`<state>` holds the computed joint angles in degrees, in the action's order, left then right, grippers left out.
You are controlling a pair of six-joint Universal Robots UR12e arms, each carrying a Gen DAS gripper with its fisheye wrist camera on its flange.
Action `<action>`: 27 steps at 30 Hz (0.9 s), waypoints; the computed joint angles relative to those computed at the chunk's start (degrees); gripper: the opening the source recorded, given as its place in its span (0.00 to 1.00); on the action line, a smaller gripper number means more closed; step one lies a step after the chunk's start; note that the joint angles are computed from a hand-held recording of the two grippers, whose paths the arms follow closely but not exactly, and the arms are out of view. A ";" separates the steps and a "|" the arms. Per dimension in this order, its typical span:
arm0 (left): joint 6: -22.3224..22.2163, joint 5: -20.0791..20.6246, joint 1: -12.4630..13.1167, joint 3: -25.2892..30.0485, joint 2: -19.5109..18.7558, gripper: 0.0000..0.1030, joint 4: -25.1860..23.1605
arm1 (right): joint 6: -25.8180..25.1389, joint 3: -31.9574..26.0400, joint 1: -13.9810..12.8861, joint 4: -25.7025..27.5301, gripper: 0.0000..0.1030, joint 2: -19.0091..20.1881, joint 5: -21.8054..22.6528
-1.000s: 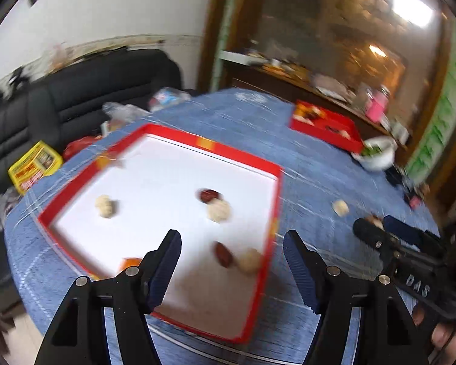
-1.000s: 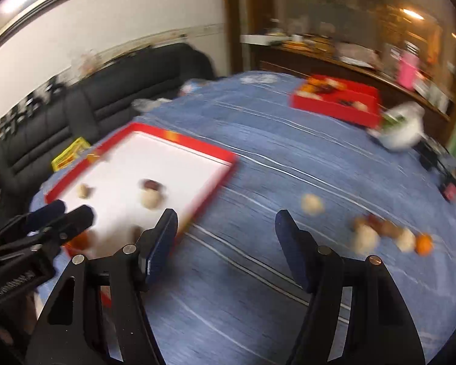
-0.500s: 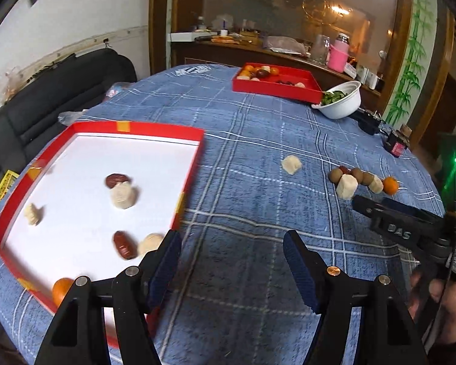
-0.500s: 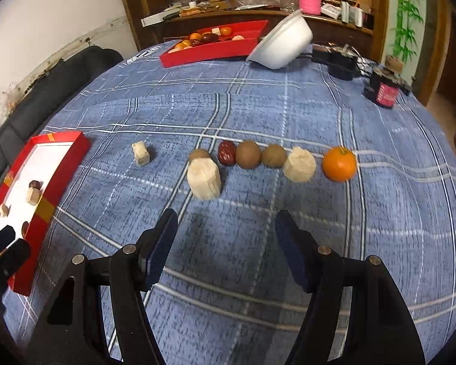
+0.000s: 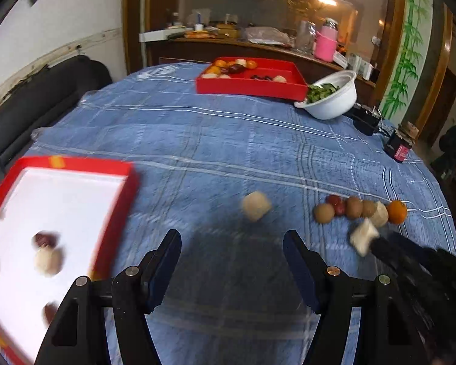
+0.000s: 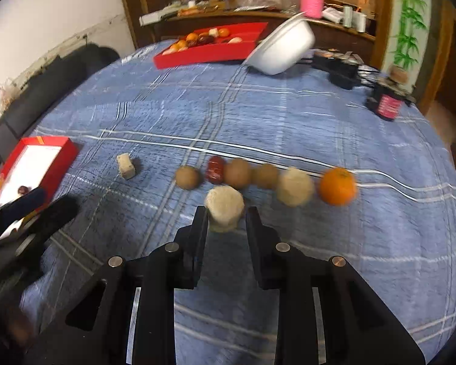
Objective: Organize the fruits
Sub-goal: 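Grasp a white cube with the left gripper while the right gripper grasps a pale round snack, then carry the white cube and pale round snack over the red tray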
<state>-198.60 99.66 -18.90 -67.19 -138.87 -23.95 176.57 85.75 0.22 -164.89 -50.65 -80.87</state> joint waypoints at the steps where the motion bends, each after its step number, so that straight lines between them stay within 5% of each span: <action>1: 0.20 -0.04 -0.11 1.37 -0.77 0.66 -0.75 | 0.60 1.19 -0.60 -1.34 0.24 -0.64 0.70; 3: 0.91 -0.35 -0.30 4.90 -2.84 0.66 -2.86 | 1.93 2.44 -1.42 -3.01 0.24 -1.20 2.10; 6: 1.69 -1.00 -0.24 8.48 -4.93 0.15 -7.70 | 3.44 2.85 -2.24 -4.06 0.23 -1.20 4.37; 15: 3.82 0.48 -0.70 6.53 -3.96 0.14 -5.34 | 1.17 2.34 -2.60 -2.05 0.23 -0.59 8.95; 18: 4.40 0.99 -0.77 6.87 -4.22 0.13 -5.36 | -0.97 2.10 -1.87 -2.32 0.54 -0.64 8.26; 21: 4.09 -0.17 -0.49 6.69 -4.40 0.12 -4.76 | -3.41 0.52 -0.41 -2.97 0.52 0.41 3.92; 24: 4.05 -0.58 -0.37 6.08 -4.03 0.12 -4.62 | -2.29 -2.95 -0.07 3.07 0.24 2.27 1.51; 27: 3.79 -1.06 -0.39 5.10 -3.31 0.11 -4.74 | -2.90 -1.98 -0.50 3.29 0.24 1.27 2.79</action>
